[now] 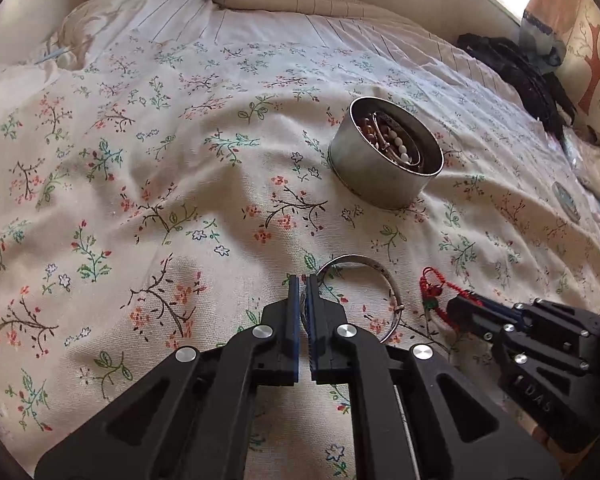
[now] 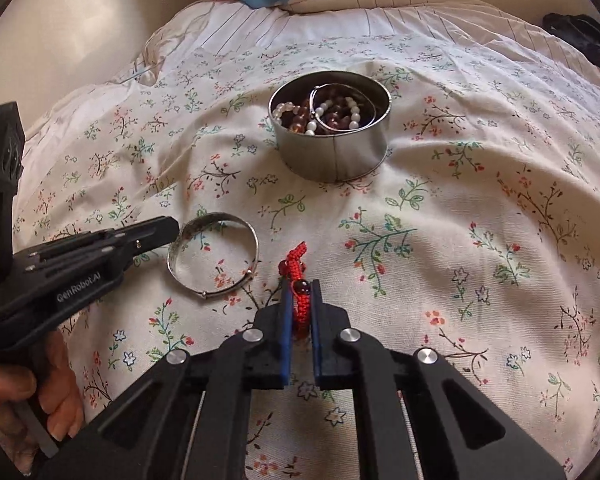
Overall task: Organize jewelry
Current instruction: 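Close the left tool on the silver bangle while the right tool grasps the red string bracelet, then carry the silver bangle and red string bracelet over the silver tin with both tools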
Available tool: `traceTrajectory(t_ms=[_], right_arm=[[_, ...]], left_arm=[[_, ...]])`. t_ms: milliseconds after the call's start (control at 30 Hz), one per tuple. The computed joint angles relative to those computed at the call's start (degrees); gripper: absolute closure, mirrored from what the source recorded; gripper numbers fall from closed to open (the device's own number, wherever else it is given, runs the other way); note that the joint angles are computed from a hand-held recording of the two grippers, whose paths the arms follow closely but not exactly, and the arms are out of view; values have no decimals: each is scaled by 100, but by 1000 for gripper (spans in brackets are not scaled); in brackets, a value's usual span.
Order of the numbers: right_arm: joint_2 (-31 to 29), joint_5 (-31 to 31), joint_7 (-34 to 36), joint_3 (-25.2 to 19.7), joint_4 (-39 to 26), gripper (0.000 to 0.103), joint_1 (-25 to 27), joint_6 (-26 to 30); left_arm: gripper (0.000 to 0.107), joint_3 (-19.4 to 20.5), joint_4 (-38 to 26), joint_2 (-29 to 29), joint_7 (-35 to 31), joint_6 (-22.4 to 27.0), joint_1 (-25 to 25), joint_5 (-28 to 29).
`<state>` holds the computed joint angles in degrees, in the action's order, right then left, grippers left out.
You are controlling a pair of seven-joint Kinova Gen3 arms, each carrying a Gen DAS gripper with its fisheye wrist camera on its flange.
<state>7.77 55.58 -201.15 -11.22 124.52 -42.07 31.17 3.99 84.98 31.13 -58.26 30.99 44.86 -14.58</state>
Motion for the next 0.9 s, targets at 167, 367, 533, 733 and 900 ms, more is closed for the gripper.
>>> traceTrajectory(t_ms=[167,367,533,733,900], right_arm=[[-123,255,-471,35,167,94,82,-140],[-167,396,-685,-17,247,94,205,-246],[-170,553,-869,-41,279,94,209,-253],[-311,1041,-1615,-180,396,94,125,53],[-435,1535,-2295,-439,471,94,3,646]], left_arm=[[103,-330,-332,208,121,498,577,-651],[88,-123,-83,24,87,129,403,-661],[97,-107,-571,383,-174,750,568,-755],[104,-168,-253,110,82,325,586,-692],[104,-522,173,-225,681,-406,881,-1015]])
